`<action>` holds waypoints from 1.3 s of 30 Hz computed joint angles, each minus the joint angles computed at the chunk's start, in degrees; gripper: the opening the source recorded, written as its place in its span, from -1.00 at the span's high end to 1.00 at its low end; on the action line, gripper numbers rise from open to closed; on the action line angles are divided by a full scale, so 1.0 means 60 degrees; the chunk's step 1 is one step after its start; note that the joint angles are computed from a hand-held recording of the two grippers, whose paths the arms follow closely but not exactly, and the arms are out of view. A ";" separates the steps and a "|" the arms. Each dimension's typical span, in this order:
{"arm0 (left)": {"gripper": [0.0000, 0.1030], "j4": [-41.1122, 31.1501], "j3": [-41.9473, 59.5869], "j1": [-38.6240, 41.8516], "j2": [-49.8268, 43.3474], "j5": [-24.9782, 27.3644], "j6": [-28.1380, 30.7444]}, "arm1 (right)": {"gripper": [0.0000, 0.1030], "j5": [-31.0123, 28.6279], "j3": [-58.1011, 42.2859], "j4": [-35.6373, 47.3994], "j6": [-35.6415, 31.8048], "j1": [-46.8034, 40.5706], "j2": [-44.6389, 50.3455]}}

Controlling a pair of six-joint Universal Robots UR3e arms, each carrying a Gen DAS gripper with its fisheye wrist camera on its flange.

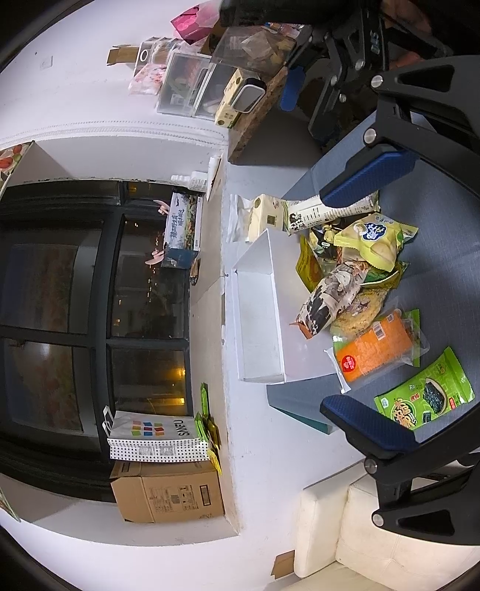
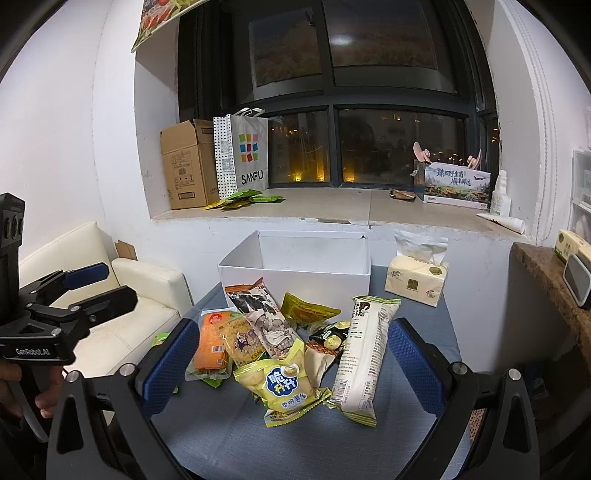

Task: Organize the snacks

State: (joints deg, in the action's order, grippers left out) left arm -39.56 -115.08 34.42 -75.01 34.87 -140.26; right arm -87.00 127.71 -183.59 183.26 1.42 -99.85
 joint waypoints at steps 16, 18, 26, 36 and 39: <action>-1.00 -0.0561 0.0183 0.0609 -0.0526 -0.0071 0.0455 | -1.00 0.2728 -0.3136 0.1992 0.0579 -0.2748 0.4445; -1.00 -0.0455 0.0225 0.0618 -0.0665 0.0053 0.0350 | -1.00 0.2947 -0.3748 0.2239 0.0551 -0.2876 0.5142; -1.00 -0.0225 0.0245 0.0579 -0.0966 0.0315 0.0160 | -0.10 0.3260 -0.5174 0.3425 0.0243 -0.2939 0.6814; -1.00 -0.0741 0.1028 0.0299 -0.1905 0.0760 -0.0174 | 0.35 0.3468 -0.2805 0.2207 -0.0030 -0.3432 0.4676; -1.00 -0.0644 0.1742 -0.0181 -0.2898 0.1788 -0.0904 | 0.35 0.3581 -0.1882 0.1579 -0.0031 -0.3641 0.3780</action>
State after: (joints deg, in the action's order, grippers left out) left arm -43.42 -104.63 33.33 -92.40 45.60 -145.69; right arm -65.51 116.42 -174.12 183.07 -20.43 -77.17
